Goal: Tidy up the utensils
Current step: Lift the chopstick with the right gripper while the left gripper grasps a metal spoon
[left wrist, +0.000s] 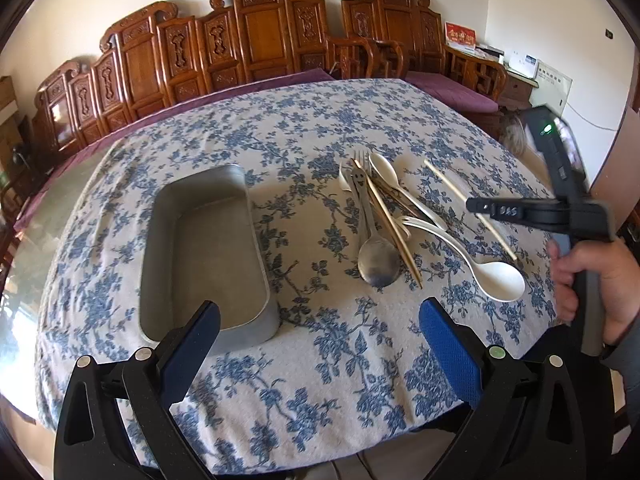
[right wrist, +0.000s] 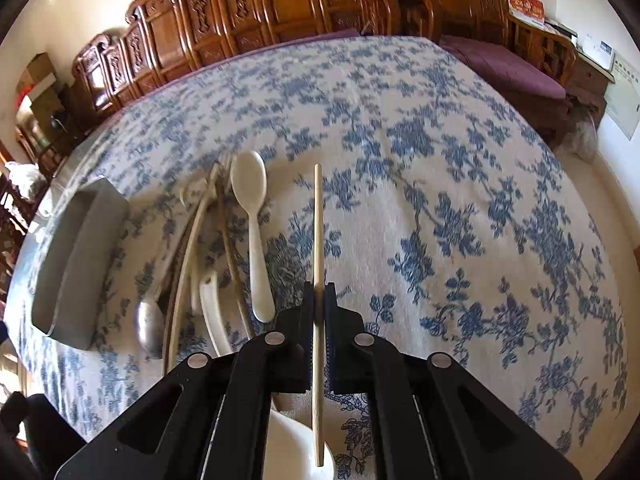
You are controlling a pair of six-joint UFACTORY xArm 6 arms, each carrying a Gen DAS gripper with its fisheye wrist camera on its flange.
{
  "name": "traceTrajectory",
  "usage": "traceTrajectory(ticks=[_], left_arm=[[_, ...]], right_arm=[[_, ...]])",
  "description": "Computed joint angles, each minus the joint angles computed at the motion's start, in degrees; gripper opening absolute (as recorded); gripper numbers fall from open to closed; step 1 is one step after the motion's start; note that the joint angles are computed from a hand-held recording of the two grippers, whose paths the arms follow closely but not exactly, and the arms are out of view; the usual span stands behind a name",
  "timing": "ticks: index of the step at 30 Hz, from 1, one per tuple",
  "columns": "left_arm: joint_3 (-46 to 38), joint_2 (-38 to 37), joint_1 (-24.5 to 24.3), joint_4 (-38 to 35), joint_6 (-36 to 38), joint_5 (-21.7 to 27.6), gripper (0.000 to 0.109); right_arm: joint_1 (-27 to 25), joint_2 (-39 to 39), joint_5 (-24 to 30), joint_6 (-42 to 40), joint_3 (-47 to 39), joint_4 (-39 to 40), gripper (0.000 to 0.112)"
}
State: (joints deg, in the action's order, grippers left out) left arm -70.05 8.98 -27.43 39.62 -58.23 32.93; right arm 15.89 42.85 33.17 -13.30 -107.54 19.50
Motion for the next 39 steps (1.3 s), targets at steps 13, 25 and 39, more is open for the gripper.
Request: traceTrajectory(ticks=[13,25,39], left_arm=[[-11.61,11.75,1.71,-13.31,12.32,-2.60,0.073],[-30.31,26.69,3.17,-24.31,21.18,4.04,0.029],[-44.17,35.23,2.90,-29.25,26.16,13.43,0.014]], right_arm=[[-1.81,-7.90,-1.75,-12.97,7.90,7.73,0.006],[-2.86,-7.35,-1.36,-13.94,7.97,8.76,0.006],[-3.11,-7.22,-0.63,-14.10,7.63,9.45,0.006]])
